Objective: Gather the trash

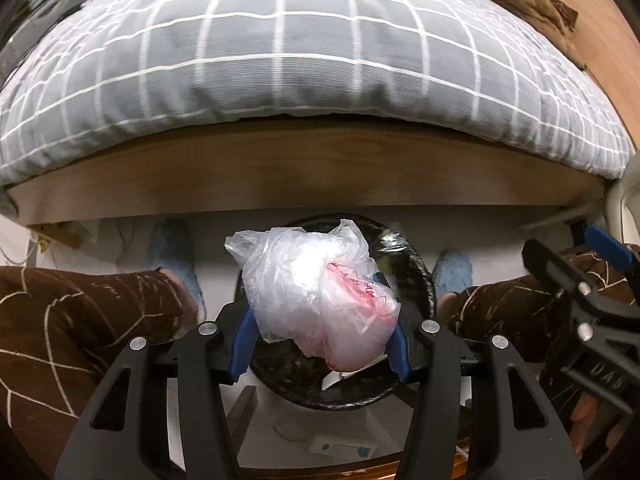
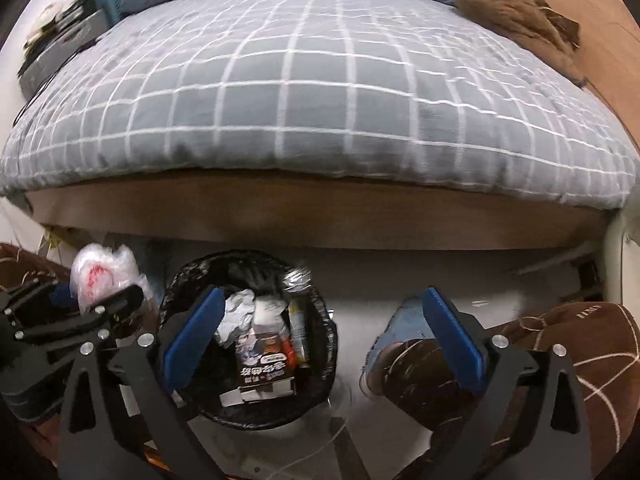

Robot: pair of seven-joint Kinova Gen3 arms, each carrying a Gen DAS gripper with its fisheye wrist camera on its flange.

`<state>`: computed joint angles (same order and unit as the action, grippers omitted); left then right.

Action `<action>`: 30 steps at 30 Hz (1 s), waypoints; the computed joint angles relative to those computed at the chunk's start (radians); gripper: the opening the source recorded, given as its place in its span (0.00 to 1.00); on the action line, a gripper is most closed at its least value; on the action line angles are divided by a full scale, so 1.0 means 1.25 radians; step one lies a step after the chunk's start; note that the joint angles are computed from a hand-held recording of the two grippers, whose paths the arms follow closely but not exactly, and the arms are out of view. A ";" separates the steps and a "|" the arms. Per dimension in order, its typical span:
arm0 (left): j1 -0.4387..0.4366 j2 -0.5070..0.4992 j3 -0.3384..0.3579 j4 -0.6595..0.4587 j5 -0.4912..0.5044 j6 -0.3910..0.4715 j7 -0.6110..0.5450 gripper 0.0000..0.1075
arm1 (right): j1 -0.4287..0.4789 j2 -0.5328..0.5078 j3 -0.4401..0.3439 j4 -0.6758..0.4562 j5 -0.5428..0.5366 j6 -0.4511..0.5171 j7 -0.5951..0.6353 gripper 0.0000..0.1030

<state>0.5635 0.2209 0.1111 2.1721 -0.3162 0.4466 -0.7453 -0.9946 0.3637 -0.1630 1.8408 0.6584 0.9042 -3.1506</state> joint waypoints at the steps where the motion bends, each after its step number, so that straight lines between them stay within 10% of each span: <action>1: 0.004 0.005 0.002 -0.005 -0.001 0.001 0.002 0.49 | 0.003 -0.007 0.002 0.012 0.002 -0.009 -0.009 0.93; 18: 0.084 -0.004 -0.059 0.003 -0.129 -0.002 0.131 0.90 | -0.002 -0.008 0.005 0.019 0.018 -0.011 -0.052 0.93; 30: 0.019 -0.223 0.042 -0.027 -0.226 0.140 0.203 0.90 | -0.056 -0.080 -0.038 -0.064 0.130 0.174 -0.079 0.93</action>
